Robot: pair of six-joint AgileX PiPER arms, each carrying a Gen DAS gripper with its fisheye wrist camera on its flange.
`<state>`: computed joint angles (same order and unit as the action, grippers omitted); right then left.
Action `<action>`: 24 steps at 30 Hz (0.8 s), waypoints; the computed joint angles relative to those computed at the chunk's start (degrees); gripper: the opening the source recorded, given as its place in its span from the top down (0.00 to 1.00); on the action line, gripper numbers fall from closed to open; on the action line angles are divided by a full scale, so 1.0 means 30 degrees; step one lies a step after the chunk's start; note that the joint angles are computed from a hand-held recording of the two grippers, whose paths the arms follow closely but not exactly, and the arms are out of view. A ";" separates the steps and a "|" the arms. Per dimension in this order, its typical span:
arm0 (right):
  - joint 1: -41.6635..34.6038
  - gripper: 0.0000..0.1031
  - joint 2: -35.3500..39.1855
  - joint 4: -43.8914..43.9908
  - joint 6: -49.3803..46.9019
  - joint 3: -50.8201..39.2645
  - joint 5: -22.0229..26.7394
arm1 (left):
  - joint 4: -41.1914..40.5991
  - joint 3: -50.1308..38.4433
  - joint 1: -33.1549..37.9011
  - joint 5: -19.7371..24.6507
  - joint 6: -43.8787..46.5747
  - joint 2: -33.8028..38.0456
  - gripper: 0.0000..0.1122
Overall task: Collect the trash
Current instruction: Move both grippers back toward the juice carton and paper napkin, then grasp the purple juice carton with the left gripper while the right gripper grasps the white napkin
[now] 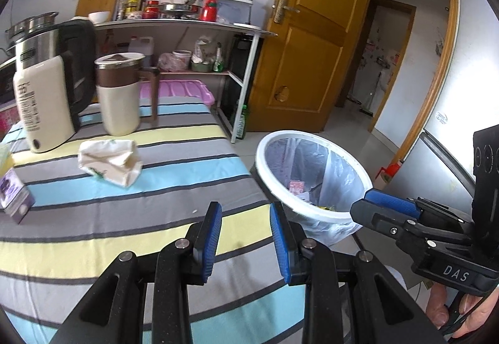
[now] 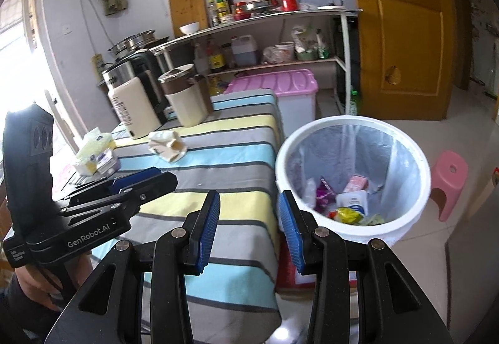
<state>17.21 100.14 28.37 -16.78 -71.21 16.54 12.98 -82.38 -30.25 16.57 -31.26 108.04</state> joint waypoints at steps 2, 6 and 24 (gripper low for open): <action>0.0302 0.60 0.0058 0.0249 -0.0210 -0.0008 -0.0020 | 0.1003 0.0786 0.0100 -0.0232 -0.1098 -0.0478 0.72; 0.0709 0.59 0.0327 0.0639 -0.0662 -0.0347 0.0192 | 0.2816 0.2205 0.0487 -0.0489 -0.3067 -0.1324 0.72; 0.2557 0.47 0.4547 -0.0644 -0.0182 -0.6508 0.2544 | 0.6932 0.5319 0.3849 -0.0895 -0.7511 -0.3306 0.71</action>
